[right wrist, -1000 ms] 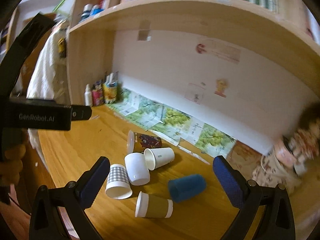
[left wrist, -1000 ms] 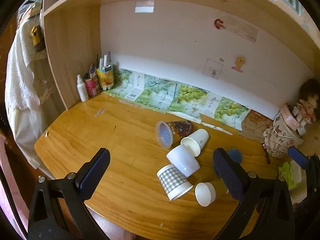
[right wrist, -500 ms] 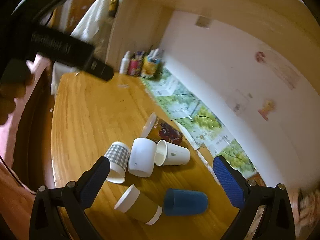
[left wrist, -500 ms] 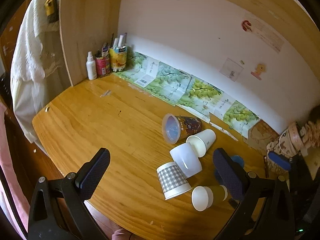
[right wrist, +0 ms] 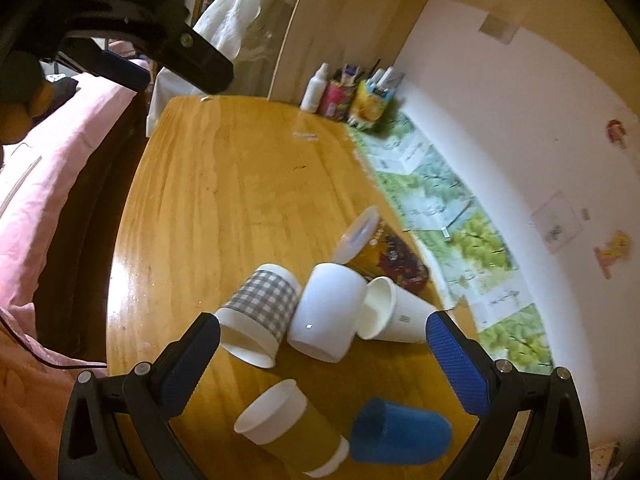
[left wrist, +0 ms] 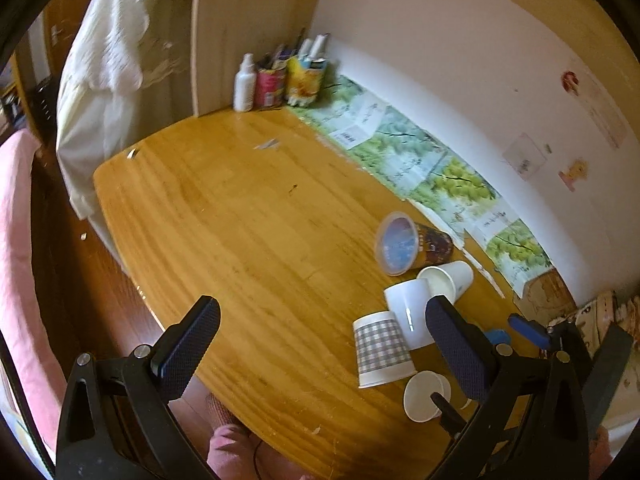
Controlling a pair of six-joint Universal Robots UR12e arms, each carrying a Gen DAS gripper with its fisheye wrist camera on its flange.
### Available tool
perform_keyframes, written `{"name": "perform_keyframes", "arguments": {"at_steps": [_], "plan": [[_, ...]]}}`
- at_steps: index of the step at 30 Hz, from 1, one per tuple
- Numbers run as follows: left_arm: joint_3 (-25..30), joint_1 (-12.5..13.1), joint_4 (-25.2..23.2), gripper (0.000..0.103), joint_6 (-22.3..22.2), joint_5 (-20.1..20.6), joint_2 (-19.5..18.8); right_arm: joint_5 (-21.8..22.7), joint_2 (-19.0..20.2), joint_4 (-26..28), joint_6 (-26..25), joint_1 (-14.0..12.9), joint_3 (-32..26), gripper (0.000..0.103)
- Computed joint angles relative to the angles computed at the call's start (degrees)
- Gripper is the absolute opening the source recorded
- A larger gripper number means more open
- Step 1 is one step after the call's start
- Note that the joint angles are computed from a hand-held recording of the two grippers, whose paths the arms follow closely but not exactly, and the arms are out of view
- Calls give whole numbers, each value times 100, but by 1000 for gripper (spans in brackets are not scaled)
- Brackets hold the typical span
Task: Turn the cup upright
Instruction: 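Move the right tool toward the translucent white cup lying on its side, then close the right tool around the body of the white cup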
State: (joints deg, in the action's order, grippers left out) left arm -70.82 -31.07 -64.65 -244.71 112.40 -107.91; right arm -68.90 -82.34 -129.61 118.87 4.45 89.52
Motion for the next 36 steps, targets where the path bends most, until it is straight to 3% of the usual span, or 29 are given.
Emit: {"name": "perform_keyframes", "arguments": {"at_steps": [6,11,23,36], "plan": [[-113,8,-183,102,-283,34,83,-90,193,257,64,100,-165,103],[-148,18,-336,102,-407,42,110,-169,391,439,585,148,-376,103],[-116,59,-577,102,-258,-150,44,-533,890,917,1966,224,-867,103],[-72,155,-734,102,-146,-458,-19,-828,1243,1312,2812,300,-1198,100]]}}
